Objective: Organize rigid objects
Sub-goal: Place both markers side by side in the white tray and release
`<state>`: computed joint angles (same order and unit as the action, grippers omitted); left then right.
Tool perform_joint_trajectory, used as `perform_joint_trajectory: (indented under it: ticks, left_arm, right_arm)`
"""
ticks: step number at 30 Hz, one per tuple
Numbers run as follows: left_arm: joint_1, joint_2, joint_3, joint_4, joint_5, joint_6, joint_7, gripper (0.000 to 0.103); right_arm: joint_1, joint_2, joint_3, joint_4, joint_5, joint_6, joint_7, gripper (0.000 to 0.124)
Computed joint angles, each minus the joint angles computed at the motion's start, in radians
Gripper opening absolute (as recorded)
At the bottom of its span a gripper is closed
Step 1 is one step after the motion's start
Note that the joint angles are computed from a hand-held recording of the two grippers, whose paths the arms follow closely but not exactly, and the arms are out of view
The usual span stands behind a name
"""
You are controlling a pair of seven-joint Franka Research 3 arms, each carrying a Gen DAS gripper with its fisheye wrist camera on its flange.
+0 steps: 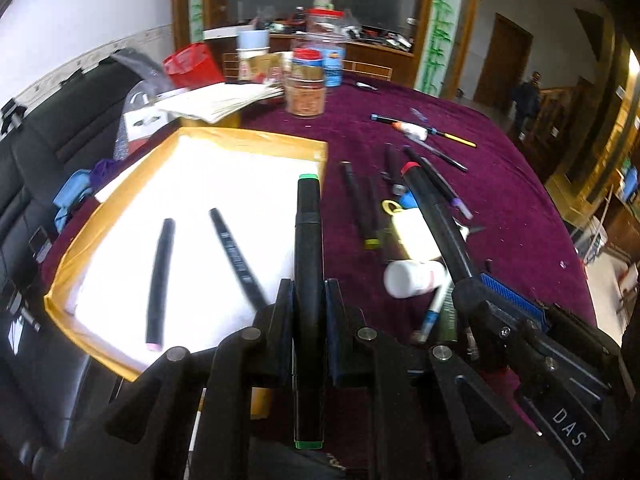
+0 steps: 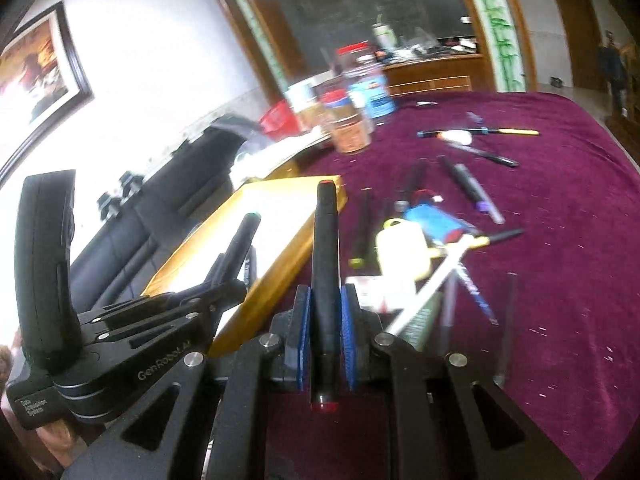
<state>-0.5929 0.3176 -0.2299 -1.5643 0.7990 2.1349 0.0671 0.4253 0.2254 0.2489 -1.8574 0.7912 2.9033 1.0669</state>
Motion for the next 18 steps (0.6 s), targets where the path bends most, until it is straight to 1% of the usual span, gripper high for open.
perform_joint_trajectory:
  ticks: [3, 5, 7, 8, 10, 12, 15, 18]
  left_arm:
    - [0.018, -0.046, 0.003, -0.063, -0.005, -0.004, -0.027, 0.012]
    - [0.034, -0.075, 0.001, -0.101, -0.011, -0.027, -0.04, 0.012]
    - [0.062, -0.118, -0.002, -0.156, -0.034, -0.031, -0.048, 0.012]
    - [0.078, -0.145, -0.002, -0.19, -0.044, -0.036, -0.064, 0.012]
    - [0.106, -0.185, -0.006, -0.238, -0.056, -0.06, -0.09, 0.012]
    - [0.14, -0.22, -0.01, -0.292, -0.073, -0.034, -0.105, 0.012]
    - [0.196, -0.255, -0.01, -0.367, -0.123, 0.039, -0.105, 0.012]
    - [0.22, -0.251, -0.018, -0.383, -0.133, 0.05, -0.106, 0.012]
  right_arm:
    - [0.022, 0.035, -0.009, 0.047, -0.061, -0.03, 0.036, 0.013]
    - [0.033, 0.071, -0.011, 0.096, -0.104, -0.061, 0.055, 0.013]
    - [0.046, 0.113, -0.015, 0.155, -0.15, -0.096, 0.081, 0.013]
    - [0.057, 0.142, -0.019, 0.197, -0.182, -0.122, 0.104, 0.013]
    - [0.055, 0.202, -0.007, 0.289, -0.203, -0.193, 0.114, 0.013]
    - [0.077, 0.279, -0.02, 0.402, -0.253, -0.261, 0.16, 0.013]
    - [0.12, 0.378, -0.051, 0.546, -0.345, -0.33, 0.228, 0.013]
    - [0.169, 0.475, -0.095, 0.685, -0.447, -0.378, 0.309, 0.013]
